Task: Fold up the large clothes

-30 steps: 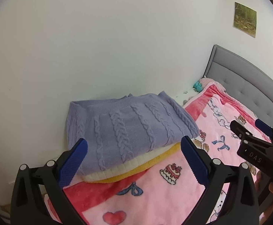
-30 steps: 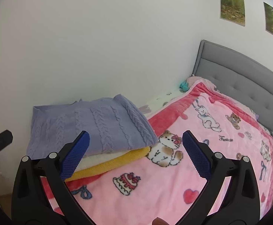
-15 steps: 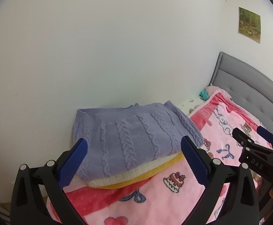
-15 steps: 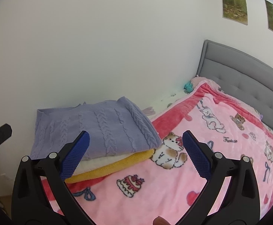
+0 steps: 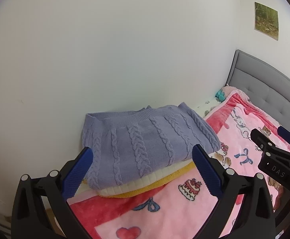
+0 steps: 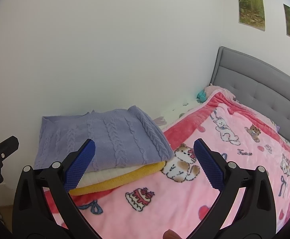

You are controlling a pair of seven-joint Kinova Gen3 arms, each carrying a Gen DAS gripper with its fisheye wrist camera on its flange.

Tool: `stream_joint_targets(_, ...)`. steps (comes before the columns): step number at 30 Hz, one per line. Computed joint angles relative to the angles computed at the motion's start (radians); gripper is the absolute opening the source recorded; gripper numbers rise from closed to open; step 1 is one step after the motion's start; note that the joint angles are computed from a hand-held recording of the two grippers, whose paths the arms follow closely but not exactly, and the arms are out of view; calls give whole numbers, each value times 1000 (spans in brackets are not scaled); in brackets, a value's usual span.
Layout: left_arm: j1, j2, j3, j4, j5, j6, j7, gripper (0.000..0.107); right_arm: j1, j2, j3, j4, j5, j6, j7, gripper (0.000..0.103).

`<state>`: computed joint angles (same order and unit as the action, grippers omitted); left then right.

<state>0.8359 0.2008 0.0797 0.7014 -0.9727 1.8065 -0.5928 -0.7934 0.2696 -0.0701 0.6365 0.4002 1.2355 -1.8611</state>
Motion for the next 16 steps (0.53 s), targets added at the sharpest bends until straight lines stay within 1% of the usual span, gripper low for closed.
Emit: stream_joint_targets(16, -20, -7, -1, -10, 24, 6, -15, 98, -14, 6, 2, -21, -2, 4, -2, 95)
